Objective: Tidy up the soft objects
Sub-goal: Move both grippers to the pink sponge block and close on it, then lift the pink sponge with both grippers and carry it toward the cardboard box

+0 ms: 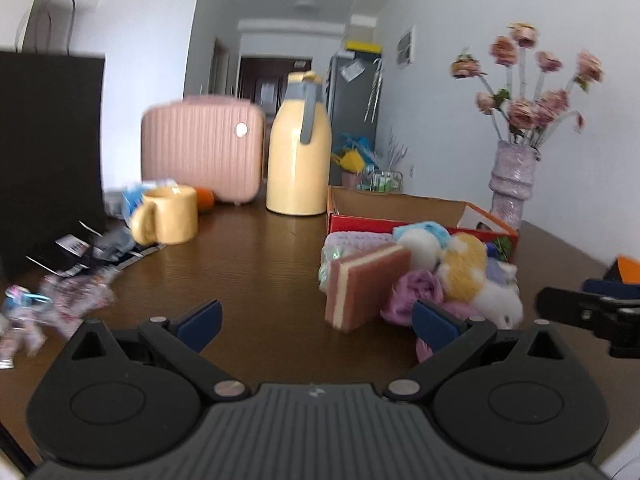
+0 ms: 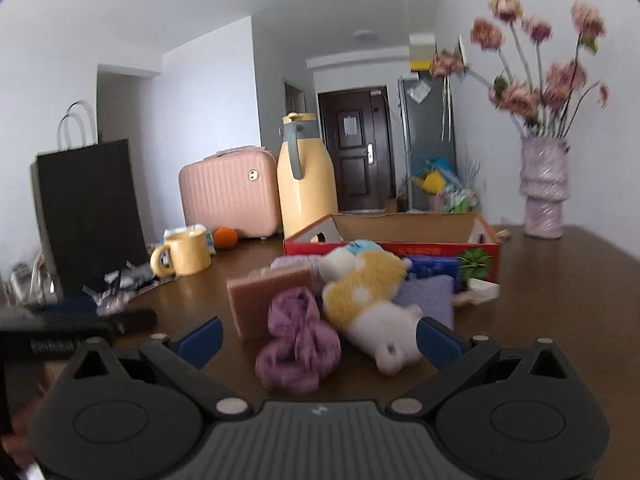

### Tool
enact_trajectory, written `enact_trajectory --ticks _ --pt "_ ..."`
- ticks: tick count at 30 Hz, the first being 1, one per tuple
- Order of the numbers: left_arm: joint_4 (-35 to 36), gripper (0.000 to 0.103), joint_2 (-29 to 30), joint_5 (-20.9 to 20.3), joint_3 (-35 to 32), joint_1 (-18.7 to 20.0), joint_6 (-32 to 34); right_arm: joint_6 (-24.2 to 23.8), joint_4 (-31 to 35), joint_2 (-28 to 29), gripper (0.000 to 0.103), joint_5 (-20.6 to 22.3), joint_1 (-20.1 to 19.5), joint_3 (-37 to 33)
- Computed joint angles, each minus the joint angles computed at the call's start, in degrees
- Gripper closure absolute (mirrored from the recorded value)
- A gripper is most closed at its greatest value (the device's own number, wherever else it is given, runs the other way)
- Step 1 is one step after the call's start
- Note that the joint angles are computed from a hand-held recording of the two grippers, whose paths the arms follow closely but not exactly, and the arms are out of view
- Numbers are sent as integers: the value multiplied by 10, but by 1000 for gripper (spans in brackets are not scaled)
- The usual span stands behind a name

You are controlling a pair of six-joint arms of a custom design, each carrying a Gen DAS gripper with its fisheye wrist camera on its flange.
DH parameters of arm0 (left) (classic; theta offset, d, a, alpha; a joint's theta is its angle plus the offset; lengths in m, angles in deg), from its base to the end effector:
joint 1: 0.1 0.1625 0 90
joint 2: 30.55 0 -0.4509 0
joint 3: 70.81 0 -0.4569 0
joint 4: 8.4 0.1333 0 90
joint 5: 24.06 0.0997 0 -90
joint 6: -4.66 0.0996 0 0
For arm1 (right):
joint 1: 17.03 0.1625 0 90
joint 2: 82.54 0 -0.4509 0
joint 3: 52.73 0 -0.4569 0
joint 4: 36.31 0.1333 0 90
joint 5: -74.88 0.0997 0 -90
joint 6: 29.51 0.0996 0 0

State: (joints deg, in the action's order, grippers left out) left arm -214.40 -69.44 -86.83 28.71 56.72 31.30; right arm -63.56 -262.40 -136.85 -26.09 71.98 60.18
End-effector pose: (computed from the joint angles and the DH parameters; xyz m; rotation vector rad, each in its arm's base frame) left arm -0.2359 -0.6876 0.0791 0.9436 2.2592 -1.3058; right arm 0.1036 -0.6200 0.2149 0.4433 -2.0636 1.5495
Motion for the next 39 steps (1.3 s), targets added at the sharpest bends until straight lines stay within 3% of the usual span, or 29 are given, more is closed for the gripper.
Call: enact_trajectory --ticks 2,5,7,9,11,12,14,15,16,18,22,27,31,34,37,39 --pt "53 2 11 -4 -41 6 -31 14 71 4 8 6 -2 -49" --pt "138 21 29 -36 -104 18 -73 17 158 25 25 17 -4 -123" --pt "188 33 42 -58 -144 26 -102 18 213 47 29 25 -6 -179" --pt "254 36 55 -69 -185 34 -148 33 270 64 32 28 -8 -226" --pt "317 46 65 -72 -219 41 -204 49 338 79 36 36 -11 -272" --pt "349 57 68 -78 -233 45 -231 53 363 86 37 38 -13 -289" --pt "401 67 73 -113 -259 58 -270 51 401 95 48 38 -15 -313" --pt "414 69 74 -141 -266 66 -291 48 409 97 53 38 -14 -317" --pt "423 69 73 -159 -271 71 -302 49 418 99 66 42 -15 -323" --pt "423 69 73 -160 -274 73 -308 66 430 98 69 50 -14 -325" --pt "381 69 47 -175 -237 69 -283 50 388 79 70 60 -5 -288" --pt "333 69 -7 -236 -159 57 -237 -20 231 25 70 64 13 -167" --pt "305 69 -33 -265 -89 39 -186 -12 127 -23 70 59 3 -61" --pt "297 69 -24 -275 -74 31 -159 -3 64 -38 70 60 -21 -10" --pt "310 70 -15 -264 -65 21 -146 1 24 -39 70 38 -32 14" --pt "298 69 -18 -256 -43 13 -115 12 -6 -43 70 48 -44 41"
